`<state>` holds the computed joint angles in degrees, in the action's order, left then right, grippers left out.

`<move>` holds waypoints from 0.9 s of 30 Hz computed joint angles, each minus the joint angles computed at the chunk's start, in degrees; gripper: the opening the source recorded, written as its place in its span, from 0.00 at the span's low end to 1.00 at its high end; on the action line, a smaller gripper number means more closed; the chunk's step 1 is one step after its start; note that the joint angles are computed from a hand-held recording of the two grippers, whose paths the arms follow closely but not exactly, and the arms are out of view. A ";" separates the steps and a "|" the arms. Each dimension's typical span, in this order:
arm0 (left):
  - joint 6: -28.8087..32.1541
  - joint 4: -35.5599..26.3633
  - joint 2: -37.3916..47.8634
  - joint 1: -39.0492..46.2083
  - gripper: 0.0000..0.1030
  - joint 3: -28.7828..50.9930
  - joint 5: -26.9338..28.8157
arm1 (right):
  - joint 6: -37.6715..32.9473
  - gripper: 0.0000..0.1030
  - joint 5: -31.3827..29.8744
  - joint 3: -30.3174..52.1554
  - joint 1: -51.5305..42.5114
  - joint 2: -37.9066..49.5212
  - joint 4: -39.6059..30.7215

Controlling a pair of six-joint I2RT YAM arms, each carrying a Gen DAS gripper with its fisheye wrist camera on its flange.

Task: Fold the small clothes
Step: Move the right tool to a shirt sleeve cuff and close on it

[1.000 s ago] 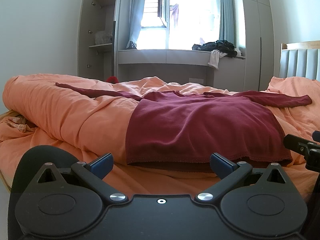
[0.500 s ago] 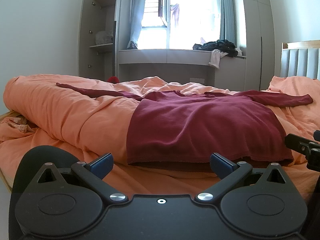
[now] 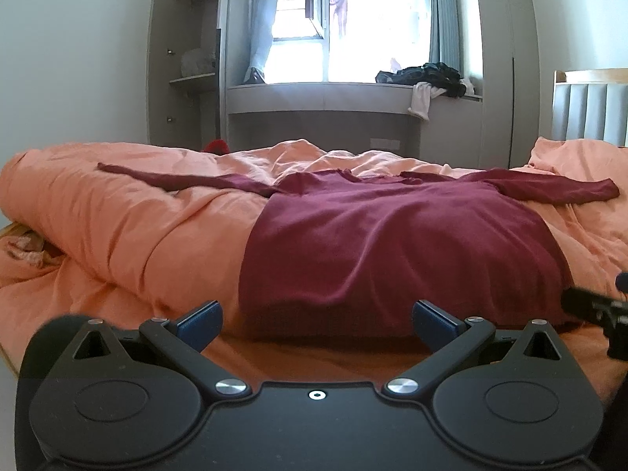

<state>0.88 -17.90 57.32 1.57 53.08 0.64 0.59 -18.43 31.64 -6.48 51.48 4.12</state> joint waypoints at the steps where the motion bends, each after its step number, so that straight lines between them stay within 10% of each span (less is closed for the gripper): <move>1: 0.19 -0.16 2.23 -0.07 1.00 2.38 0.15 | -0.13 1.00 -0.54 1.67 -0.49 1.57 -1.05; 15: 6.89 -5.13 35.49 -3.19 1.00 44.21 0.46 | 5.86 1.00 -6.02 27.73 -12.81 31.39 5.03; 27: 4.83 -4.47 61.40 -5.51 1.00 68.12 0.55 | 11.06 1.00 1.76 74.43 -19.85 71.37 -0.74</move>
